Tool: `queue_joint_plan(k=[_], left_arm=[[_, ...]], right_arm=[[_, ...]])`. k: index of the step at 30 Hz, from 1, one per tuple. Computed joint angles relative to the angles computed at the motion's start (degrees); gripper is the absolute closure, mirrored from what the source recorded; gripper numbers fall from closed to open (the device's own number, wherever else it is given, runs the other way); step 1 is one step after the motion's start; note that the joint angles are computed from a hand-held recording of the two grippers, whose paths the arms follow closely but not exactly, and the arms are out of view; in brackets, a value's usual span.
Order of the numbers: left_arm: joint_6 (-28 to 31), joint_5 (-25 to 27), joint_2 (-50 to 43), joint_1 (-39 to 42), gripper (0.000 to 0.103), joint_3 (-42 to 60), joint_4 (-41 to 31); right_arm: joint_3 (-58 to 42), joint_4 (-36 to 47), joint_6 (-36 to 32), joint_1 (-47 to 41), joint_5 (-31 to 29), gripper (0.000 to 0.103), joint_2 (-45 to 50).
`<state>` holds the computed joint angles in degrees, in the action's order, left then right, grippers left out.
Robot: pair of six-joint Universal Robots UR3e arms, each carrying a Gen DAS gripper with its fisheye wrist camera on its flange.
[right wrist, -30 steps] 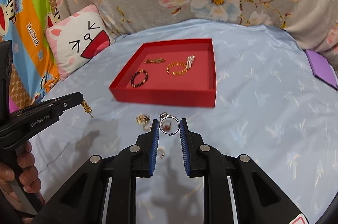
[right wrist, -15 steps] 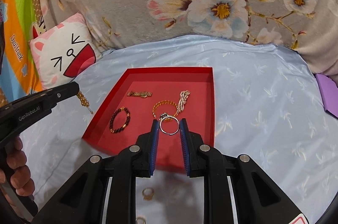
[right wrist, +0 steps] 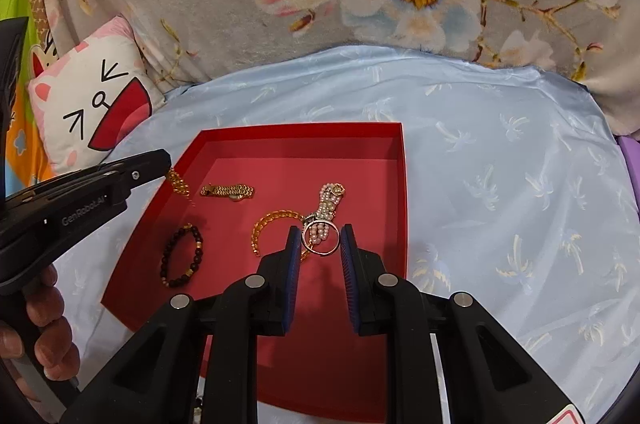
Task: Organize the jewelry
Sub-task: 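Carry the bracelet and silver ring with both tools over the red box, then open both tools to drop the bracelet and silver ring into the box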
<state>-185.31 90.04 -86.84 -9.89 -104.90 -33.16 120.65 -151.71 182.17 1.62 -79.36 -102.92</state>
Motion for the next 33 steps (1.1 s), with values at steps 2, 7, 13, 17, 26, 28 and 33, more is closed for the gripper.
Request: queue_joint_plan(k=[2, 7, 13, 17, 26, 28, 33], left_arm=[[-0.3, 0.0, -1.7, -0.1, 0.096, 0.3, 0.6], [-0.4, 0.7, -5.3, -0.8, 0.096, 1.6, 1.6], [-0.8, 1.4, -8.8, -1.5, 0.096, 3.9, 1.8], [-1.2, 1.7, -10.5, -1.8, 0.096, 5.0, 2.0], [-1.7, 1.3, -11.9, -1.5, 0.096, 4.8, 2.5], [-1.8, 1.2, -11.9, -1.3, 0.096, 4.6, 2.7], [-2.7, 0.7, -11.5, -0.3, 0.092, 4.0, 3.1]], right_arm=[[0.4, -0.9, -0.1, -0.1, 0.1, 0.084, 1.0], [1.4, -3.0, -0.2, -0.7, 0.7, 0.084, 2.9], [1.4, -4.6, -0.1, -0.4, 0.6, 0.084, 5.0], [1.5, -5.2, -0.3, -1.0, 0.8, 0.084, 5.9], [1.6, -6.2, -0.9, -1.1, 1.2, 0.084, 7.4], [1.9, -6.5, -0.8, -1.2, 1.3, 0.084, 7.5], [2.6, -6.7, -0.6, -1.6, 1.4, 0.084, 6.3]])
